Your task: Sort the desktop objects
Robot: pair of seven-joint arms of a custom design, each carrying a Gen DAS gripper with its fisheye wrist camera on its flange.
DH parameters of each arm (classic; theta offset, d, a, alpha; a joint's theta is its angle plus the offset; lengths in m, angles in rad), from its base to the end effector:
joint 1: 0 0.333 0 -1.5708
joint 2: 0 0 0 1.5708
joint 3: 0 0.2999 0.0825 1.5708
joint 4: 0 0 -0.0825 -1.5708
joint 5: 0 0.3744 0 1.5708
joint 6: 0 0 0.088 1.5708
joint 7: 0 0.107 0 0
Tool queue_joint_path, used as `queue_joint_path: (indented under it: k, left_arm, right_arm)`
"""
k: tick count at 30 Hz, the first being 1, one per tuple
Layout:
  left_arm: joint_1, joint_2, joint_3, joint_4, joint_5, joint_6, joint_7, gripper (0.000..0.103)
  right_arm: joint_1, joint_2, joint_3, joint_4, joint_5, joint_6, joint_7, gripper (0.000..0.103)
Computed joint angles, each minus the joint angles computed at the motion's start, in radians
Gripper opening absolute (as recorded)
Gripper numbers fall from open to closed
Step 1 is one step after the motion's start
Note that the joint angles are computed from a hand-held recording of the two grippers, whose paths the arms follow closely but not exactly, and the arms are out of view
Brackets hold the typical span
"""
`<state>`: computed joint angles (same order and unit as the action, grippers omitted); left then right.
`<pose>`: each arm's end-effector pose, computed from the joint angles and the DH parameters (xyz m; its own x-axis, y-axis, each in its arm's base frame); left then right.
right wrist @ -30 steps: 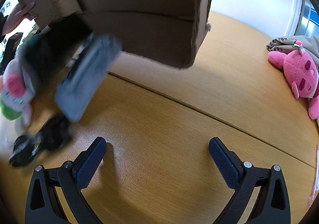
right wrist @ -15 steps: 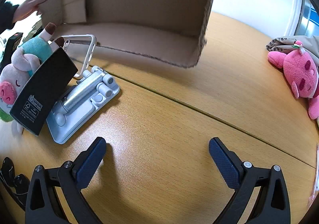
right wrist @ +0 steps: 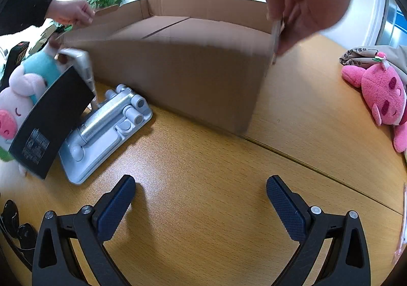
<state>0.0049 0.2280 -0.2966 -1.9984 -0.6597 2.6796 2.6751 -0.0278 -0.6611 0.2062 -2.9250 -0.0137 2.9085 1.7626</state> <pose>0.5983 -0.1514 0.3854 -0.7484 -0.6631 0.0112 -0.5358 0.5946 -0.5995 0.3525 0.0586 0.4076 -0.0096 -0.9997 0.0218 -0.7990 -0.0055 -0.6013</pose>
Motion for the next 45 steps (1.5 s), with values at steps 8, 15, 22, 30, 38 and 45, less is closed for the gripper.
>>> queue_joint_path:
  k: [8, 15, 22, 30, 38, 45]
  left_arm:
    - [0.001, 0.001, -0.001, 0.001, 0.000, 0.000, 0.000, 0.103]
    - [0.005, 0.001, -0.003, 0.003, -0.006, -0.011, 0.018, 0.103]
    - [0.002, -0.004, 0.003, 0.001, -0.011, -0.015, 0.021, 0.103]
    - [0.001, -0.002, 0.005, 0.004, -0.010, -0.017, 0.021, 0.103]
    - [0.004, 0.015, 0.003, 0.025, 0.000, -0.024, 0.020, 0.103]
    - [0.006, 0.013, -0.002, 0.023, 0.002, -0.021, 0.016, 0.103]
  right_arm:
    - [-0.001, -0.003, 0.002, -0.004, -0.004, 0.001, 0.006, 0.103]
    - [0.000, -0.001, -0.006, -0.004, -0.001, 0.004, -0.006, 0.103]
    - [-0.003, 0.002, -0.004, -0.003, 0.000, 0.005, -0.007, 0.103]
    - [-0.006, 0.003, 0.001, -0.002, -0.001, 0.006, -0.001, 0.103]
    - [-0.101, 0.064, 0.110, 0.051, -0.036, 0.013, 0.128, 0.103]
    - [-0.069, 0.051, 0.096, 0.063, -0.091, -0.062, 0.229, 0.103]
